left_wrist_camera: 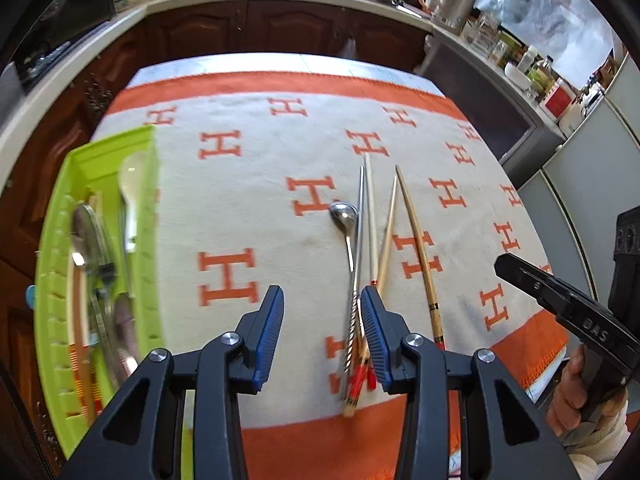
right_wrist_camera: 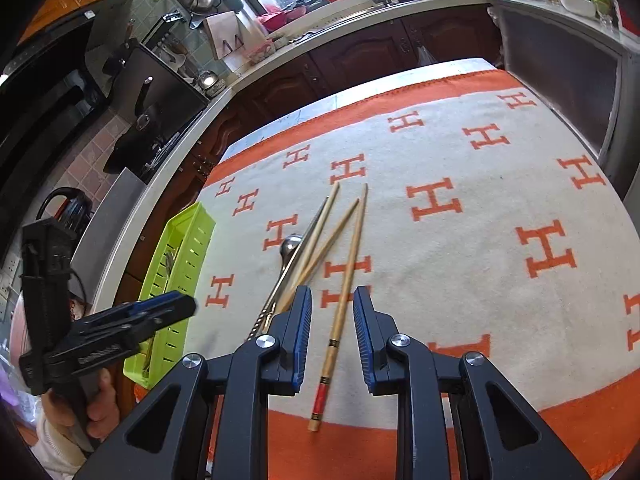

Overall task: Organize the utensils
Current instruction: 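Grasp the thin metal chopstick with the left tool, then lift the metal chopstick with the left tool while the right tool grasps a wooden chopstick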

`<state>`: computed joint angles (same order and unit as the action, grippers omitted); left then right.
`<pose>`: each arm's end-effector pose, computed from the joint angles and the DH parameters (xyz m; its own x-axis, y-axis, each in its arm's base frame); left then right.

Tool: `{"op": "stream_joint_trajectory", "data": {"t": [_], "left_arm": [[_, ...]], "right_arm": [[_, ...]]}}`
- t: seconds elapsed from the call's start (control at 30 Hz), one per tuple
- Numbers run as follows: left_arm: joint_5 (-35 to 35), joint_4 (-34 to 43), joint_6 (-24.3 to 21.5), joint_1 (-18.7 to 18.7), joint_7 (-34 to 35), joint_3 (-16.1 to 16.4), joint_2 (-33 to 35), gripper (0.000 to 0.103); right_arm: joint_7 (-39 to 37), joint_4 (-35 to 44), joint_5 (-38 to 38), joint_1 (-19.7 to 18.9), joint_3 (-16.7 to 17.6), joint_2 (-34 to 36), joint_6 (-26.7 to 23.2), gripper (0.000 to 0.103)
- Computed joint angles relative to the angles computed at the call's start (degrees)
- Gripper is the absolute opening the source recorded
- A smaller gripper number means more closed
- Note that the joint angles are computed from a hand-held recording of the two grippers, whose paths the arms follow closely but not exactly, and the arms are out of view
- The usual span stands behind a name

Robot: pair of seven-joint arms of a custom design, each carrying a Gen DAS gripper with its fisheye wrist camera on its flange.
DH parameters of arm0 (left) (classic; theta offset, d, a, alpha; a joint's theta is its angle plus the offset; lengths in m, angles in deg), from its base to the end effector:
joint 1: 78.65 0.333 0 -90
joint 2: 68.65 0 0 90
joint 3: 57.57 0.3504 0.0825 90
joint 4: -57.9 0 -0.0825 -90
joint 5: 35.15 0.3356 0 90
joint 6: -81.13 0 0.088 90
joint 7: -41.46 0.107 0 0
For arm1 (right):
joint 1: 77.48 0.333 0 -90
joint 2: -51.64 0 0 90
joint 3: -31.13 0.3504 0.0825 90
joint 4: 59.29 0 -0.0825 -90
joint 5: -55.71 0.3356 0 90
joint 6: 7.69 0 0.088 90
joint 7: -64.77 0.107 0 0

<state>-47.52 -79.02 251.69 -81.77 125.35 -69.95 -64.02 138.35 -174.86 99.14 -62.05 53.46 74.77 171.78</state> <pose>0.4971 -0.1207 0.4129 -0.0037 -0.9799 0.1994 -0.8887 -0.0882 -0.4499 0.5369 0.3057 0.3930 0.2246 -0.8693 -0.4404 -0.8498 0.0465 -0.5251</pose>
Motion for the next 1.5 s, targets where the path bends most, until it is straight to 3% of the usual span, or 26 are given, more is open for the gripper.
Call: {"op": "stream_joint_trajectory", "data": {"t": [0.13, 0.4, 0.53, 0.63, 0.8, 1.07, 1.27, 1.3, 1.4, 1.5], "left_arm": [[4.30, 4.51, -2.50, -0.66, -3.72, 0.33, 4.95, 0.028], [8.90, 9.58, -6.41, -0.06, -6.47, -1.18, 9.91, 0.028], [11.51, 11.15, -7.88, -0.71, -8.41, -0.82, 11.42, 0.017], [11.87, 11.46, -7.91, -0.09, -8.96, -1.28, 11.57, 0.008], [9.49, 11.18, -7.08, 1.70, -7.37, -2.89, 11.76, 0.006], [10.62, 7.32, -3.34, 1.34, -10.10, -1.83, 9.04, 0.004], [9.10, 3.72, 0.24, 2.60, -10.57, -1.95, 5.82, 0.004], [9.60, 3.24, 0.68, 2.31, -11.18, -1.40, 5.41, 0.004], [16.94, 2.37, 0.87, -0.98, -17.67, 3.40, 4.78, 0.004], [23.07, 2.69, -0.70, -2.42, -23.11, 5.95, 5.56, 0.004]], "right_arm": [[-3.02, 0.07, 2.62, -3.53, 3.18, 1.01, -0.07, 0.022], [-6.65, 1.57, 6.32, -5.02, 4.24, 3.36, -1.13, 0.022], [-8.66, 2.44, 8.43, -5.35, 4.40, 4.29, -1.68, 0.022], [-9.91, 2.91, 9.59, -5.01, 4.08, 4.58, -1.77, 0.022], [-10.96, 3.50, 10.33, -3.81, 2.89, 4.78, -2.21, 0.022], [-10.41, 4.81, 8.42, -0.91, 0.31, 4.99, -3.65, 0.022], [-5.73, 7.53, 1.94, 3.87, -4.41, 6.09, -6.95, 0.022], [-3.14, 8.34, -0.50, 5.89, -6.69, 6.43, -8.06, 0.022], [4.50, 10.16, -7.39, 10.42, -12.22, 7.46, -11.12, 0.022], [11.67, 12.36, -14.37, 13.77, -16.71, 8.84, -14.22, 0.022]]}}
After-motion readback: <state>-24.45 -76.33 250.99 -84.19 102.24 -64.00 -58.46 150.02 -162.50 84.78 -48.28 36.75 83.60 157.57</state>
